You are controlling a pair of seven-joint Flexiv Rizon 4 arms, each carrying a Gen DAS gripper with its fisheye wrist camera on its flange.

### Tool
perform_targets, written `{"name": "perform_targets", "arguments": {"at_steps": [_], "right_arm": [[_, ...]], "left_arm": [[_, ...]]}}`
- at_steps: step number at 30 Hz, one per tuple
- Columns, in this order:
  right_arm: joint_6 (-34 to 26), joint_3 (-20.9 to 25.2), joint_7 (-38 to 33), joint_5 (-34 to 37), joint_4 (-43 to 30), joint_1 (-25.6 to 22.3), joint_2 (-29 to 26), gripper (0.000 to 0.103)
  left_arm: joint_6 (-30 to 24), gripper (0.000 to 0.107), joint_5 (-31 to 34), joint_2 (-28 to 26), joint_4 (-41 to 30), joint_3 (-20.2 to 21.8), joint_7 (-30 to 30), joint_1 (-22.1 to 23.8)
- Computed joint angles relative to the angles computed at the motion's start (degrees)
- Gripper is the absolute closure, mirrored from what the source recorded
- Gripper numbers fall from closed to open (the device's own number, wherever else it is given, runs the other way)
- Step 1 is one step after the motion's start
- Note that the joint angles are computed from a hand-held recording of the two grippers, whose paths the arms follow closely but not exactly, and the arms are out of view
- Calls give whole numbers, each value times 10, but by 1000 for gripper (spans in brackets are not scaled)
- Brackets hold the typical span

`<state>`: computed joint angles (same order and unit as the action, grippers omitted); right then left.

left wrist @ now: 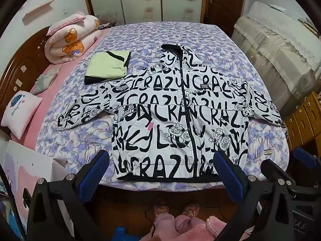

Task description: Fold large clothes

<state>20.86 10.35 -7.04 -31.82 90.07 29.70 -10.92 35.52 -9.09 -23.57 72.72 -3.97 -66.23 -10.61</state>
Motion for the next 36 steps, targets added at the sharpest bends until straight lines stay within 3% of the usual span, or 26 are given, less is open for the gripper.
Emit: {"name": "perform_targets", "arguments": {"at_steps": [36], "right_arm": [[-12, 4, -8, 6, -3, 1, 8, 6]], "left_arm": [[-7, 5, -13, -1, 9, -3, -1, 2]]}}
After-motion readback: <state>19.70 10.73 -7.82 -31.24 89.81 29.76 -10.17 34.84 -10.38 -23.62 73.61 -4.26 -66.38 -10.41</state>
